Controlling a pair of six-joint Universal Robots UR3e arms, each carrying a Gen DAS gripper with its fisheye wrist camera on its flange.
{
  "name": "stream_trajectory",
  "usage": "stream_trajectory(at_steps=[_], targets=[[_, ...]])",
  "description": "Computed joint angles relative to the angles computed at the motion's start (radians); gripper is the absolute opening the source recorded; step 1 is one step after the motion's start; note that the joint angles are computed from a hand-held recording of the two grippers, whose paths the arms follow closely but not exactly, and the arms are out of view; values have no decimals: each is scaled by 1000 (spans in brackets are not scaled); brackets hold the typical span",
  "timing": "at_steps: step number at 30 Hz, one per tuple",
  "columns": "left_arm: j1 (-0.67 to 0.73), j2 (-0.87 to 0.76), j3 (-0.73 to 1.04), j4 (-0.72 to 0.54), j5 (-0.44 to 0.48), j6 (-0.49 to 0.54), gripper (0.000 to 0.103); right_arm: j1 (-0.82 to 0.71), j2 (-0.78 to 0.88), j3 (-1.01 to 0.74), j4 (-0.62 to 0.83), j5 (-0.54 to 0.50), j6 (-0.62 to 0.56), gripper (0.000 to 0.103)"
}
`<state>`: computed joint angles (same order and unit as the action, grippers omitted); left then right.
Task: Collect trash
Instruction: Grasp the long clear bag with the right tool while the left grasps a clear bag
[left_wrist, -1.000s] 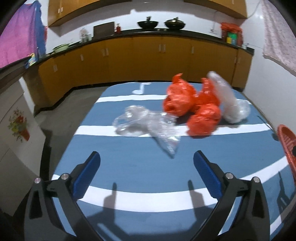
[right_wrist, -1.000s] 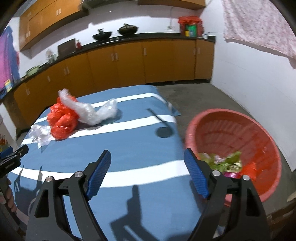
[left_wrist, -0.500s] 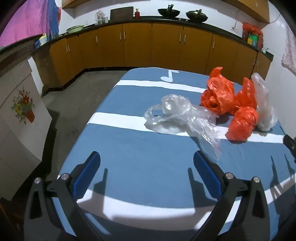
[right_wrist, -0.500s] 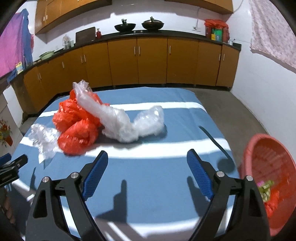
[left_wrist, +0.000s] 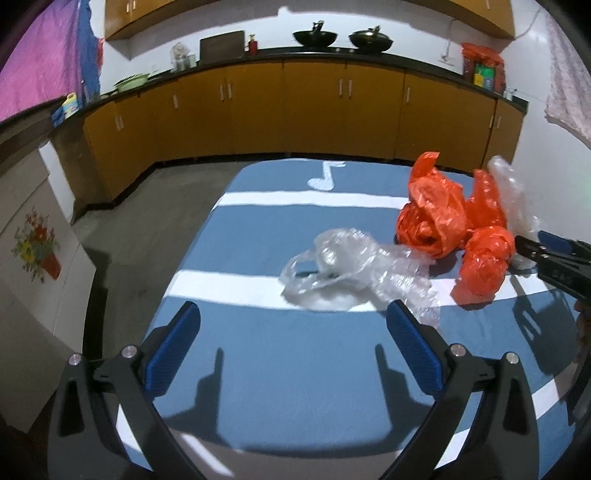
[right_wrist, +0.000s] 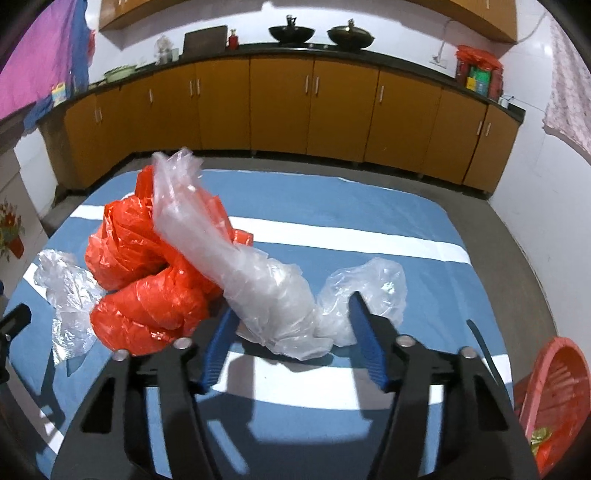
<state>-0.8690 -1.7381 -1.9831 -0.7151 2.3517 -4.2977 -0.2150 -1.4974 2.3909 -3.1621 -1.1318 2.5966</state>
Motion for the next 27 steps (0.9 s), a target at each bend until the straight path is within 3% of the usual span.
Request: stream_trajectory(at_steps=[6, 12, 18, 21, 26, 27], targets=[[38, -18, -10, 124, -29, 95, 99, -32, -38, 43, -13, 10, -22, 36], [106, -45, 3, 191, -43, 267, 99, -169, -158, 138, 45, 71, -57, 35], [211, -67, -27, 327, -167, 474, 98, -268, -269, 185, 156, 119, -131, 35], [254, -69, -60, 400, -249, 551, 83, -292, -301, 198, 186, 128, -159, 35], [307, -60, -108, 474, -376, 585, 45, -326, -362, 218, 246, 144, -197, 35], [310, -58, -119, 487, -380, 591, 42, -331, -377, 221, 260, 144, -202, 35]])
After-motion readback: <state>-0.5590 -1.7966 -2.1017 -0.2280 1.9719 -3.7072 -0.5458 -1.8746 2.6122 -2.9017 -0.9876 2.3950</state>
